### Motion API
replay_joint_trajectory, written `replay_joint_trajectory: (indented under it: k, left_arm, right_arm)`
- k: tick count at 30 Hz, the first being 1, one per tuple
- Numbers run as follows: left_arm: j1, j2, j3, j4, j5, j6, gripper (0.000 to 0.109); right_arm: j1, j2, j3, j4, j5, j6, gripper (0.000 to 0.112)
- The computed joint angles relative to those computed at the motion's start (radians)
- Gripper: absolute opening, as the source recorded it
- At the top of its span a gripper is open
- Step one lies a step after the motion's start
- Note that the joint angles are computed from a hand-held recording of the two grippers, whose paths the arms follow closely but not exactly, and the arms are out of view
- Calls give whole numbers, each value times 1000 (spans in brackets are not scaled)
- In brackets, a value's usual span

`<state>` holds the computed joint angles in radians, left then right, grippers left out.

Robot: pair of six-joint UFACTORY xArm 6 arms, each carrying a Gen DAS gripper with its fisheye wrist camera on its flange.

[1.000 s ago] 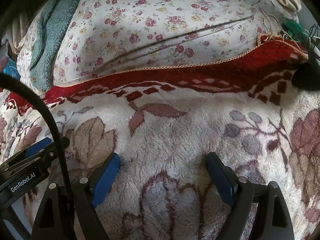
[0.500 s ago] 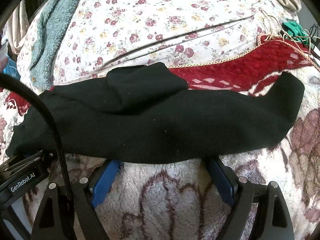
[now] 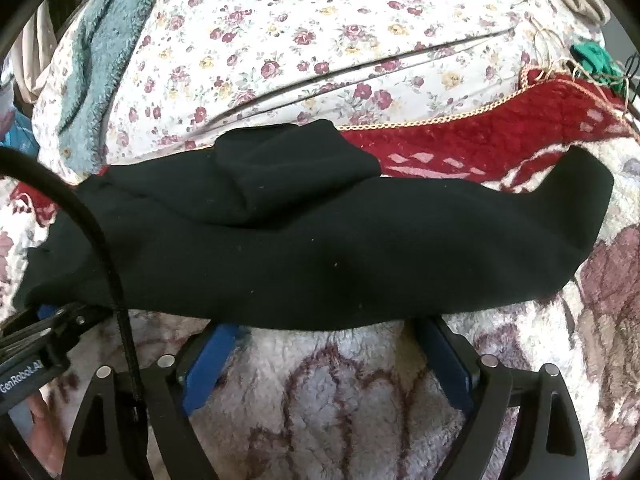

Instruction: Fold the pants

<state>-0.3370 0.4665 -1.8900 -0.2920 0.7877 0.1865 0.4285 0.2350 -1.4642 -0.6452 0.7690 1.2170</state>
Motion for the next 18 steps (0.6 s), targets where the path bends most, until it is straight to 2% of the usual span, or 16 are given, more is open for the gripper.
replay_joint_trajectory:
  k: [1,3,5,9,14,18]
  left_arm:
    - [7,-30,35,-3,-17,5,65]
    - [24,-60,54,-21,7,12,65]
    - [38,-83,73,-14,16,5,65]
    - [60,-137,144,-2,-24,9,65]
    - [88,-159,164,3,-7,-8,65]
    - [111,-191,222,11,-68,-20,65]
  right_arm:
    - [0,-10,13,11,-34,21,84]
    - [0,-33,51,33,-141,77,84]
    - [7,-59,93,0,-213,152,84]
    - [44,-87,113,-162,-210,303,84]
    - [51,-108,125,-155,-240,332,79]
    - [56,-119,134,-147,-239,325,79]
